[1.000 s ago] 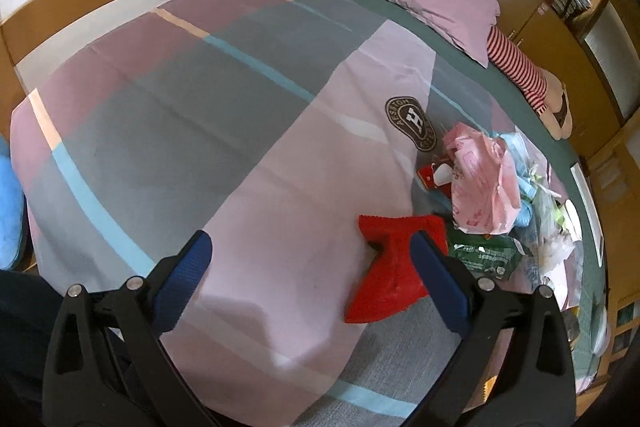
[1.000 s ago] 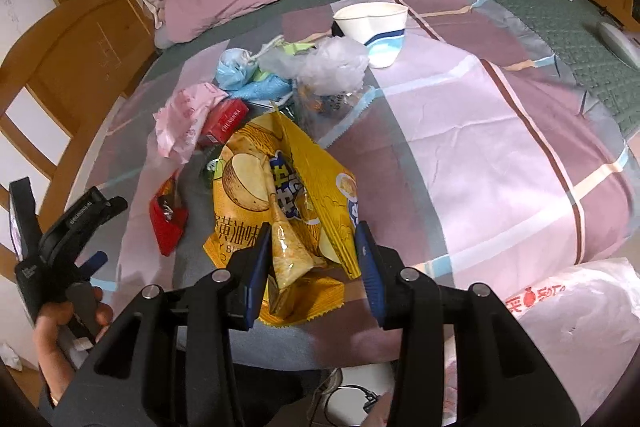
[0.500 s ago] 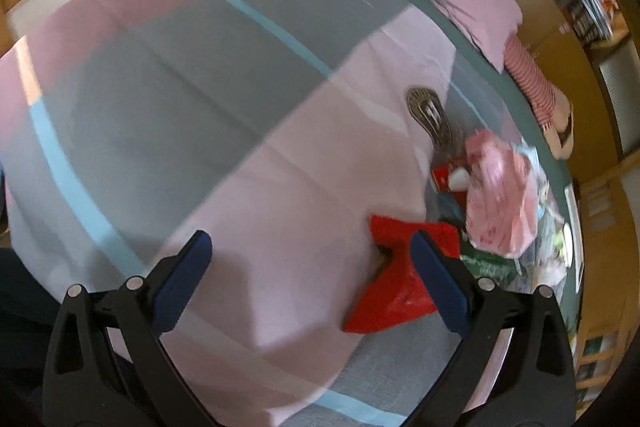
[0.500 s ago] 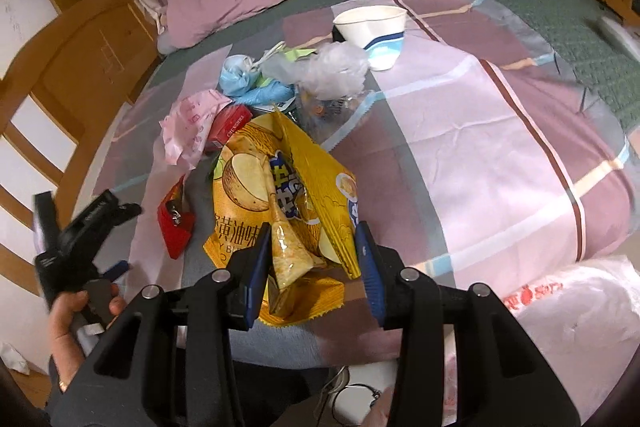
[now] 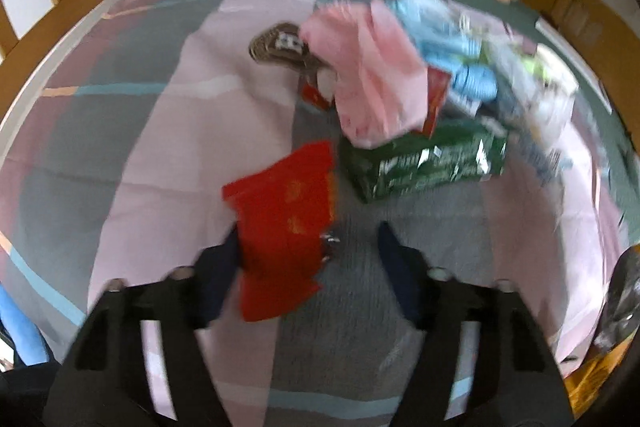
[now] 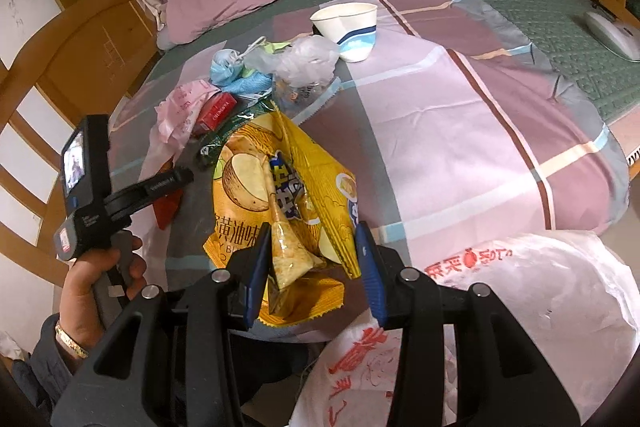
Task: Collect trash
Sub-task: 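Grasp the red packet with the left tool while the right tool holds the chip bag, then drop the red packet from the left tool into the white bag while the right tool drops the chip bag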
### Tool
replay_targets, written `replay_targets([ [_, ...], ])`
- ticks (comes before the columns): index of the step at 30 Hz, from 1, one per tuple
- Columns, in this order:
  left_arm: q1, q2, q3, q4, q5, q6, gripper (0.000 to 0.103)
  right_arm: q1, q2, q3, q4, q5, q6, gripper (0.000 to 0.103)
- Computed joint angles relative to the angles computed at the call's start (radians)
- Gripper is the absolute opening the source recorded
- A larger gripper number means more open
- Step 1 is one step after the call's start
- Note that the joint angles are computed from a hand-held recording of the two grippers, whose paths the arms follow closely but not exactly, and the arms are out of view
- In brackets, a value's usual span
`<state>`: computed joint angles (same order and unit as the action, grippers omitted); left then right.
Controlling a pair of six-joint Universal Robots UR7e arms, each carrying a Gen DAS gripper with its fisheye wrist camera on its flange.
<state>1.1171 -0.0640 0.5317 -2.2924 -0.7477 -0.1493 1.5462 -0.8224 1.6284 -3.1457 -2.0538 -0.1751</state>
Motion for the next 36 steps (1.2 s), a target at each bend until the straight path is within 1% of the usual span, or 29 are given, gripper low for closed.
replay_targets([
  [2,0.004,0.001,-0.004,0.014,0.001,-0.008,0.045,-0.001,0.0,0.002,-0.001,0.002,0.0,0.042],
  [4,0.009,-0.016,0.022,-0.008,-0.009,-0.014,0.038,-0.001,-0.001,0.003,-0.003,0.008,-0.002,0.042],
  [5,0.011,-0.02,0.028,-0.018,-0.017,-0.014,0.033,0.0,0.001,0.003,-0.003,0.008,-0.003,0.042],
  [6,0.013,-0.03,0.045,-0.042,-0.031,-0.013,0.031,0.002,0.003,0.003,-0.004,0.008,-0.007,0.042],
  [8,0.012,-0.037,0.064,-0.079,-0.036,-0.006,0.029,0.005,0.007,0.004,-0.01,0.008,-0.015,0.042],
  [11,0.008,-0.062,0.115,-0.164,-0.044,0.005,0.028,0.007,0.014,0.0,-0.013,0.011,-0.022,0.042],
  [14,0.01,-0.118,0.219,-0.297,-0.114,-0.012,0.028,0.009,0.017,-0.002,-0.022,0.016,-0.03,0.042],
  [16,0.009,-0.153,0.284,-0.378,-0.159,-0.01,0.028,0.014,0.005,0.003,-0.024,0.035,-0.033,0.042],
  [17,0.008,-0.17,0.316,-0.412,-0.191,-0.008,0.028,0.017,-0.002,0.009,-0.034,0.044,-0.044,0.042],
  [18,0.009,-0.197,0.364,-0.462,-0.246,0.001,0.028,0.024,-0.014,0.02,-0.061,0.053,-0.069,0.042],
  [20,0.005,-0.239,0.449,-0.569,-0.325,0.05,0.028,0.036,-0.038,0.044,-0.111,0.066,-0.115,0.042],
  [22,-0.004,-0.254,0.492,-0.635,-0.359,0.102,0.028,0.043,-0.079,0.085,-0.159,0.079,-0.163,0.042],
  [23,-0.006,-0.265,0.52,-0.667,-0.395,0.128,0.028,0.048,-0.102,0.111,-0.186,0.071,-0.192,0.042],
  [24,-0.009,-0.276,0.544,-0.685,-0.42,0.138,0.028,0.051,-0.118,0.128,-0.203,0.059,-0.214,0.042],
  [26,-0.009,-0.298,0.59,-0.709,-0.502,0.155,0.028,0.057,-0.154,0.17,-0.22,0.017,-0.268,0.042],
  [28,-0.001,-0.316,0.621,-0.696,-0.63,0.175,0.028,0.055,-0.187,0.209,-0.226,-0.032,-0.325,0.042],
  [30,0.001,-0.333,0.653,-0.67,-0.744,0.214,0.028,0.049,-0.211,0.238,-0.207,-0.087,-0.386,0.043],
  [31,-0.003,-0.339,0.669,-0.656,-0.785,0.25,0.028,0.044,-0.223,0.249,-0.179,-0.119,-0.406,0.048],
  [32,-0.008,-0.342,0.678,-0.641,-0.813,0.288,0.028,0.037,-0.235,0.257,-0.137,-0.139,-0.407,0.053],
  [33,-0.017,-0.345,0.69,-0.615,-0.85,0.343,0.028,0.024,-0.248,0.26,-0.054,-0.168,-0.391,0.066],
  [34,-0.022,-0.349,0.705,-0.604,-0.873,0.366,0.028,0.017,-0.254,0.261,-0.011,-0.188,-0.379,0.071],
  [35,-0.025,-0.349,0.707,-0.58,-0.897,0.39,0.028,0.005,-0.259,0.266,-0.005,-0.197,-0.371,0.073],
  [36,-0.028,-0.347,0.705,-0.548,-0.926,0.417,0.028,-0.005,-0.273,0.277,-0.003,-0.179,-0.355,0.077],
])
